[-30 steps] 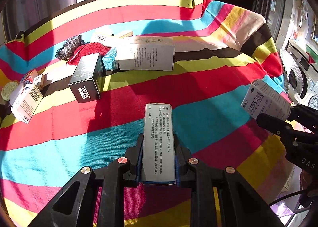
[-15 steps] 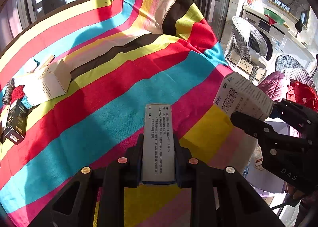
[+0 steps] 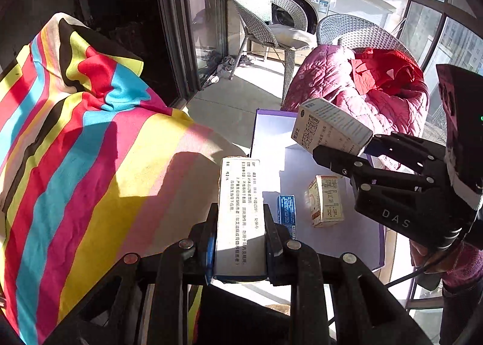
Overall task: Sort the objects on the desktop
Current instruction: 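Carry both white boxes over to the open white box, then open both tools to drop the white boxes into the white box, then move both open tools back over the striped bed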
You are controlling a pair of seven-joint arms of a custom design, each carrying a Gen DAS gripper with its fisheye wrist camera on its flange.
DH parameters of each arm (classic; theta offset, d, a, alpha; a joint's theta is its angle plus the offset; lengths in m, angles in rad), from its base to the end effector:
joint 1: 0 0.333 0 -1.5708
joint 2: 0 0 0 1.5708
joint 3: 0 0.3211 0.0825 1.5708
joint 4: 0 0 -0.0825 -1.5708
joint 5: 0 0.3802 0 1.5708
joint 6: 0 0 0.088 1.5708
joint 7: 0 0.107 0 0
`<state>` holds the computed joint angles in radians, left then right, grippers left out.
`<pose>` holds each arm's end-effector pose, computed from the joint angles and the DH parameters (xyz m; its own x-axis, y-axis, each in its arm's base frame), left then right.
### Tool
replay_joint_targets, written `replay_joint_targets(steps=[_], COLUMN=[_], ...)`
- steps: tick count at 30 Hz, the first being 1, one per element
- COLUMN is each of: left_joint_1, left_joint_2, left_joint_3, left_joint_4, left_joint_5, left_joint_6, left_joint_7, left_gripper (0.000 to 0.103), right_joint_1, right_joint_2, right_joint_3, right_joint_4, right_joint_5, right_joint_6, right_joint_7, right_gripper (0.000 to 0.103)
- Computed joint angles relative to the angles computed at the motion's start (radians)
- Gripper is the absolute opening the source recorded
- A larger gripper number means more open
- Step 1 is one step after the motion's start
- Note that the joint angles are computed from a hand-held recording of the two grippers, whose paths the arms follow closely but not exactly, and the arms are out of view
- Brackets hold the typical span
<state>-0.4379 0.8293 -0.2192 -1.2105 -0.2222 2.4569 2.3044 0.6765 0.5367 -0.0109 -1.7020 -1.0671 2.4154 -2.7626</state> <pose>0.6605 -0.4385 0.3381 -0.9115 -0.4111 0.0158 -0.3615 0.7820 -0.5076 0.5464 0.4243 0.3084 -0.4349 -0.8906 -0.1332 -0.6044 0.3983 -0.6900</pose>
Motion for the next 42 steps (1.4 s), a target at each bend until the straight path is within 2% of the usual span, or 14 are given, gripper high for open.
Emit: replay_joint_targets(steps=[7,11,12,14,16,20,25,28,30,32,34,38,40,42], left_joint_1=[-0.067,-0.083,-0.088,-0.091,-0.084,-0.064,-0.028,-0.001,0.043,0.056,0.075,0.174,0.179,0.165], left_joint_2=[0.032,0.088,0.089,0.085,0.074,0.044,0.033,0.018,0.009,-0.021,-0.052,-0.108,-0.127,-0.128], left_joint_3=[0.008,0.002,0.006,0.015,0.017,0.016,0.008,0.005,-0.022,-0.002,0.019,-0.003,0.044,0.125], left_joint_4=[0.014,0.102,0.103,0.093,0.075,0.023,0.020,0.007,0.003,-0.041,-0.084,-0.168,-0.209,-0.232], left_joint_5=[0.059,0.060,0.063,0.069,0.070,0.060,0.021,-0.003,-0.047,-0.061,-0.072,-0.168,-0.170,-0.143], left_joint_6=[-0.063,-0.136,-0.129,-0.114,-0.100,-0.042,-0.047,-0.020,-0.028,0.032,0.093,0.202,0.293,0.368], left_joint_7=[0.021,0.007,0.000,-0.013,-0.018,-0.020,-0.048,-0.063,-0.045,-0.069,-0.104,-0.108,-0.162,-0.261], left_gripper=[0.025,0.026,0.026,0.035,0.055,0.062,0.068,0.069,0.071,0.075,0.077,0.083,0.084,0.084], right_joint_1=[-0.019,-0.038,-0.041,-0.049,-0.054,-0.063,-0.071,-0.074,-0.076,-0.066,-0.055,-0.038,-0.043,-0.049], right_joint_2=[-0.073,-0.101,-0.107,-0.115,-0.127,-0.134,-0.113,-0.076,-0.042,0.002,0.050,0.176,0.249,0.327], right_joint_3=[0.022,0.028,0.027,0.027,0.025,0.030,0.037,0.037,0.035,0.031,0.022,0.014,0.021,0.035], right_joint_4=[-0.139,-0.193,-0.204,-0.217,-0.232,-0.228,-0.187,-0.130,-0.077,0.001,0.083,0.291,0.407,0.531], right_joint_5=[0.056,0.041,0.030,0.016,-0.009,-0.062,-0.080,-0.080,-0.069,-0.046,-0.029,0.033,0.082,0.136], right_joint_6=[-0.073,-0.071,-0.071,-0.070,-0.063,-0.070,-0.055,-0.023,0.007,0.011,0.033,0.069,0.101,0.126], right_joint_7=[0.083,0.147,0.167,0.208,0.265,0.306,0.290,0.245,0.185,0.099,0.019,-0.171,-0.277,-0.384], right_gripper=[0.042,0.042,0.043,0.045,0.059,0.059,0.059,0.059,0.059,0.060,0.067,0.071,0.071,0.073])
